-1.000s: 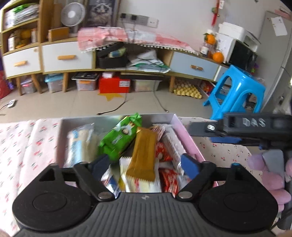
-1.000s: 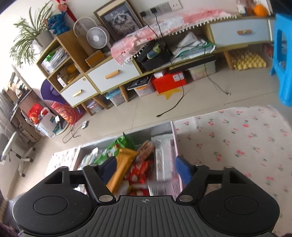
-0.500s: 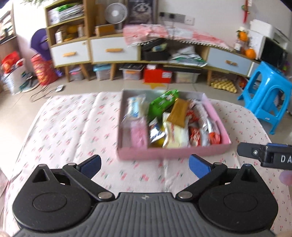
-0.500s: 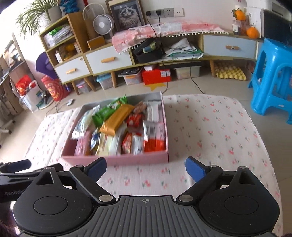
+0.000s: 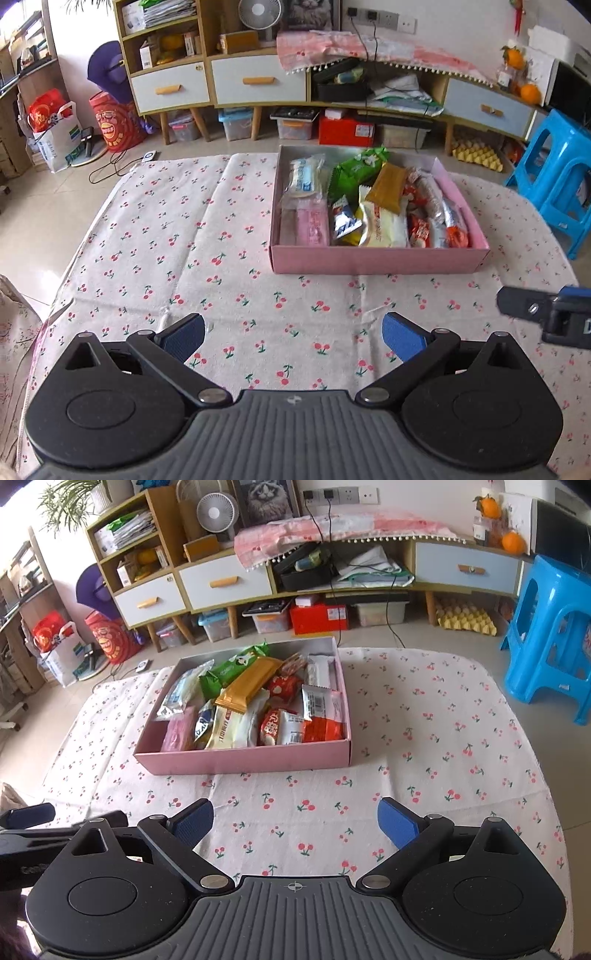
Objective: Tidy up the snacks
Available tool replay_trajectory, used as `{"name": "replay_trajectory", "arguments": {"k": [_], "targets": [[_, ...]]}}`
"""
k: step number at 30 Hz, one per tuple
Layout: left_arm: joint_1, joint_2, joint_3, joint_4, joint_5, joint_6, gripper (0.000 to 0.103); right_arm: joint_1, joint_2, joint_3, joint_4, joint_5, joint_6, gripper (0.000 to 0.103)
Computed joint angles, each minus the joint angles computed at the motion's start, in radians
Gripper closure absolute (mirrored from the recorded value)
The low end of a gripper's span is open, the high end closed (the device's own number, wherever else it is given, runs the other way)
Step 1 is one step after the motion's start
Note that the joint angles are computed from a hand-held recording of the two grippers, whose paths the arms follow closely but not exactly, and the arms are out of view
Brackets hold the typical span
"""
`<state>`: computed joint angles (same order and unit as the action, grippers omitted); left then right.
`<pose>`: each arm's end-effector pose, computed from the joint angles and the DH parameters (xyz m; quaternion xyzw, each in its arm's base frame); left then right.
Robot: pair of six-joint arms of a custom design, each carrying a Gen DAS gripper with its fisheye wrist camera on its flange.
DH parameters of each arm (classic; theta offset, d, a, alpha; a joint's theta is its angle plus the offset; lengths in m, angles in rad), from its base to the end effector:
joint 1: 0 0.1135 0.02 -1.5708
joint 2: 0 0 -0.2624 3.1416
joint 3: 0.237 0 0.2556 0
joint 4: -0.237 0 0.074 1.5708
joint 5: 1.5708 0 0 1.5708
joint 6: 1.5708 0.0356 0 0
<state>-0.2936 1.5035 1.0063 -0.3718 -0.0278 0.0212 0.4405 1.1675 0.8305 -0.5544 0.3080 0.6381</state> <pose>0.3067 -0.0917 0.2259 0.1425 0.9281 -0.0337 0.3423 0.2209 0.0922 0.2454 0.1428 0.9221 0.0450 0.3568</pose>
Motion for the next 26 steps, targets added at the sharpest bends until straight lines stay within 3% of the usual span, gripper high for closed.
{"name": "replay_trajectory", "arguments": {"k": [10,26], "targets": [[-0.005,-0.086,-0.079,0.014,-0.026,0.015,0.0,0.043,-0.011,-0.002,-0.033,0.052,0.0,0.006],[-0.003,-0.102,-0.084,0.008,0.003,0.017,0.001,0.058,-0.008,-0.001,-0.038,0.066,0.001,0.006]]}}
